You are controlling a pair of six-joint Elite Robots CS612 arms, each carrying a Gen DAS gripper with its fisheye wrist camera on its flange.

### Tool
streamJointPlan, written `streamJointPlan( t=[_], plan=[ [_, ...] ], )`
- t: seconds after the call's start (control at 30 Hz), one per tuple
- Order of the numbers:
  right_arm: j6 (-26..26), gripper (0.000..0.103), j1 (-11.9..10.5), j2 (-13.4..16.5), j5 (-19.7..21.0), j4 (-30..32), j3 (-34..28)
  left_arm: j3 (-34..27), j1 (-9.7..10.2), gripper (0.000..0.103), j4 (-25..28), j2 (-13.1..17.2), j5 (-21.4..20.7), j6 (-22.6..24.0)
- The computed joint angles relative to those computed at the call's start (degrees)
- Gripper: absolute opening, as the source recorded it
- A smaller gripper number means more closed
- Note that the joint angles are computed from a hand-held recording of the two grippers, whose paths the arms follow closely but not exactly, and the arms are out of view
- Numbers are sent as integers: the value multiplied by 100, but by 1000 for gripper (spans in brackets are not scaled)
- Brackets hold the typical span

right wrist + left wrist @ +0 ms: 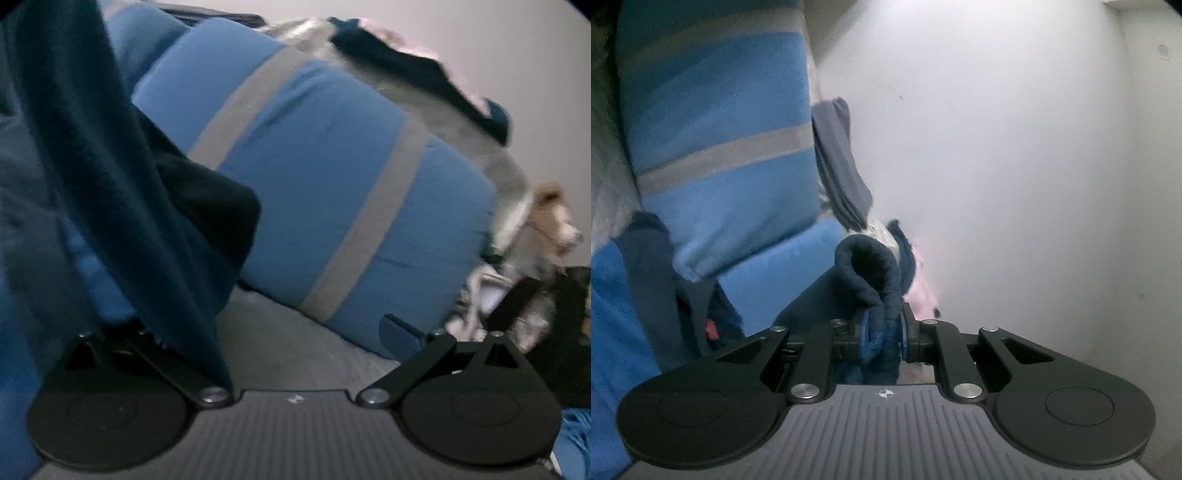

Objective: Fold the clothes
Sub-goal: 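Lower the cuff onto the hoodie body and open the left tool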

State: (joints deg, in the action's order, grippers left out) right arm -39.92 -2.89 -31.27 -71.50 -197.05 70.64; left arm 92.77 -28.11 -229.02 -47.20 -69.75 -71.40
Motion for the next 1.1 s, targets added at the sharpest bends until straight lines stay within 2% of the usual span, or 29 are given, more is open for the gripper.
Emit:
streamJointPlan(
  t=[0.1, 0.23, 0.37, 0.6, 0.73, 0.83, 0.9, 1.0, 1.1],
  plan=[
    [-441, 103, -103, -34, 349, 122, 14, 35, 31, 15, 321, -22, 130, 54],
    [-986, 103, -142, 52, 354, -115, 3, 95, 110, 15, 807, -29, 70, -116],
    [-1364, 103, -128, 149, 273, -249, -67, 257, 182, 15, 1235, -97, -66, 63],
    [-879, 103, -75, 133, -123, -306, -173, 740, 286, 16, 1791, -308, -592, 1170],
    [-1018, 103, -21, 68, -284, -80, -119, 993, 274, 16, 3058, -387, -520, 1171],
    [-1281, 103, 40, 51, -462, 61, -92, 982, 337, 16, 3757, -238, -877, 1265],
    [-1282, 103, 85, 48, -641, 121, -81, 976, 316, 17, 3817, -128, -885, 1634],
    [-990, 103, 122, 17, -818, 382, -127, 1009, 225, 18, 3671, -66, -609, 2215],
    [-575, 103, 143, 2, -998, 648, -189, 1006, 189, 18, 3372, -42, -541, 2471]
  ],
)
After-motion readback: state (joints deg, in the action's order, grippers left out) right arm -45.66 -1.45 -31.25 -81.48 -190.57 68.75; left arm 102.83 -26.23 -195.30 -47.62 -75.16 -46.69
